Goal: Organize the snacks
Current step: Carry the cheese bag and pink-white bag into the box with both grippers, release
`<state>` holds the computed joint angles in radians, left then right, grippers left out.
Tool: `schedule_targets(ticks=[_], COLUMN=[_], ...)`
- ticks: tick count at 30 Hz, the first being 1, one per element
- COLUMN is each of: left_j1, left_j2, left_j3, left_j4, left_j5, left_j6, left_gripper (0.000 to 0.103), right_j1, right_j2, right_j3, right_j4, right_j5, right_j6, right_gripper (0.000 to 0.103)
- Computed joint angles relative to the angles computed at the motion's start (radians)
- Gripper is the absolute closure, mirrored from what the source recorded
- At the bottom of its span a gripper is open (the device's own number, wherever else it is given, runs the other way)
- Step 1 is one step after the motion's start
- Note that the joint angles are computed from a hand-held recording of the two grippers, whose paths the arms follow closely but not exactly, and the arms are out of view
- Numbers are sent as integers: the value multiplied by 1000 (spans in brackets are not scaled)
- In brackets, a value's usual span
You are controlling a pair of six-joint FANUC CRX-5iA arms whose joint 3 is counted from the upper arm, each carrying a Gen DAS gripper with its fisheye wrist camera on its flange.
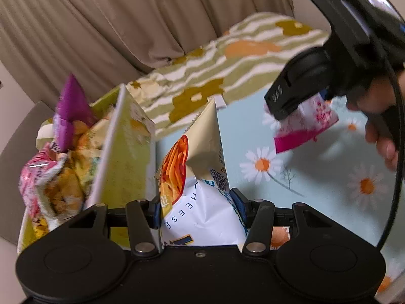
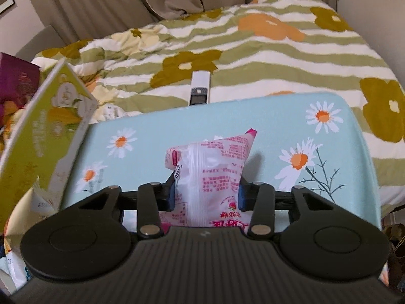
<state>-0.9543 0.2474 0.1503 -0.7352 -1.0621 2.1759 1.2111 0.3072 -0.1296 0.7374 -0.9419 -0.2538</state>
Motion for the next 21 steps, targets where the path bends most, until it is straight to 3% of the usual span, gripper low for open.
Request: schedule_targets(ticks=[11, 21], left_j1=[28, 219], left_j2=[-264, -468], left_j3=[-156, -257], left_j4=[-63, -34], left_j5=[59, 141], left_j6=[57, -9], left_gripper=[47, 47], right_j1=[113, 159], right_j2=[40, 220], right_j3=[180, 512], right_j4=[99, 162], right_j5=[-128, -184], right_j6=[-40, 36], right_gripper=[45, 45])
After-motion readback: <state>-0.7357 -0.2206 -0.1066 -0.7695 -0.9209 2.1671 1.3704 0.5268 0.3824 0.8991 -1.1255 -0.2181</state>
